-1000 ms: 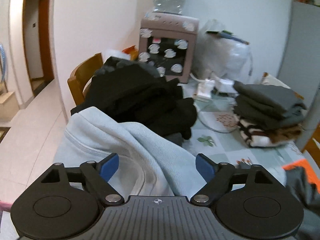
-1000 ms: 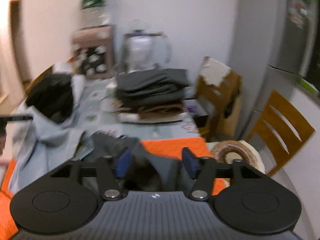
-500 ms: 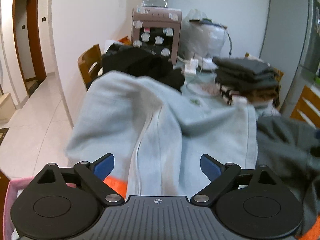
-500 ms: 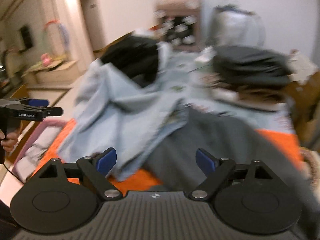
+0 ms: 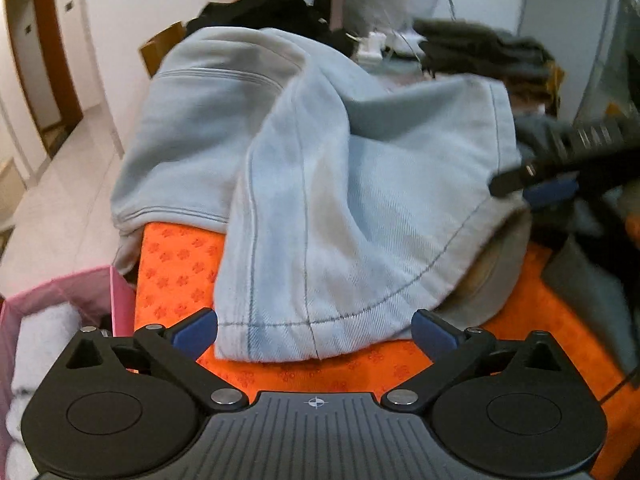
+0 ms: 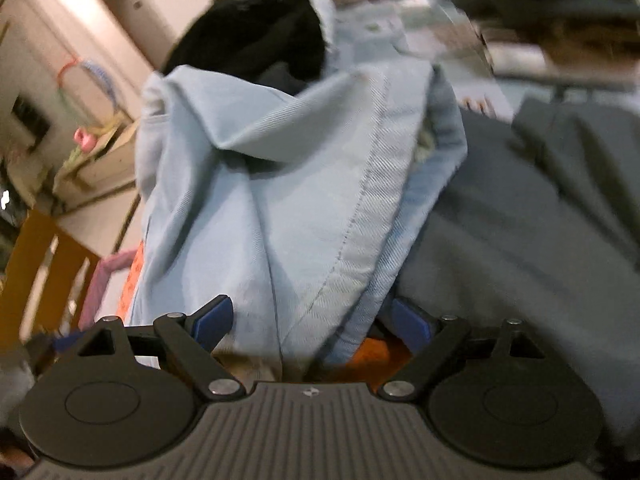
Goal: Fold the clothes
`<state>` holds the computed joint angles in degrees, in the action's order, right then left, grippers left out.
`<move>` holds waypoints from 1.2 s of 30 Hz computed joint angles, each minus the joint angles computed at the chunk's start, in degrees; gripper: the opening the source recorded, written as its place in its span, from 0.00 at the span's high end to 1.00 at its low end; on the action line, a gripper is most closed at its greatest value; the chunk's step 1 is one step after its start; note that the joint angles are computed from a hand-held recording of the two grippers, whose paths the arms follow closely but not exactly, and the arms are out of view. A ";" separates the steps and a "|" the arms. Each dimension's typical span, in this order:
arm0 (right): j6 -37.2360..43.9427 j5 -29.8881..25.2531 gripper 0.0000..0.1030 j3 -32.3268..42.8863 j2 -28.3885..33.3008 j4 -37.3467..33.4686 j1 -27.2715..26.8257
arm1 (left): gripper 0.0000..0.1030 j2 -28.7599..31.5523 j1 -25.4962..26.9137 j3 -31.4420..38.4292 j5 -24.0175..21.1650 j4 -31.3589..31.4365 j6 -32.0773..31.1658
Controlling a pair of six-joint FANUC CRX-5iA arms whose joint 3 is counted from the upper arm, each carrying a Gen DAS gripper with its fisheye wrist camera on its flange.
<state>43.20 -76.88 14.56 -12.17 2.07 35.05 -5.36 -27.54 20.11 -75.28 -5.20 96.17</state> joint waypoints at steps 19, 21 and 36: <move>15.43 8.40 0.95 24.12 17.48 11.67 -8.20 | 0.97 17.12 2.73 17.89 10.53 4.10 -6.70; 17.72 7.31 0.95 29.26 22.38 11.11 -9.88 | 0.96 19.17 2.93 20.57 9.40 5.00 -7.36; 28.20 -0.28 0.60 33.97 25.61 1.71 -17.08 | 0.61 14.55 3.34 16.90 3.16 12.16 -9.06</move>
<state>71.40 -77.15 48.53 13.44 3.78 17.97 9.19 -24.20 37.01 -72.13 6.96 87.11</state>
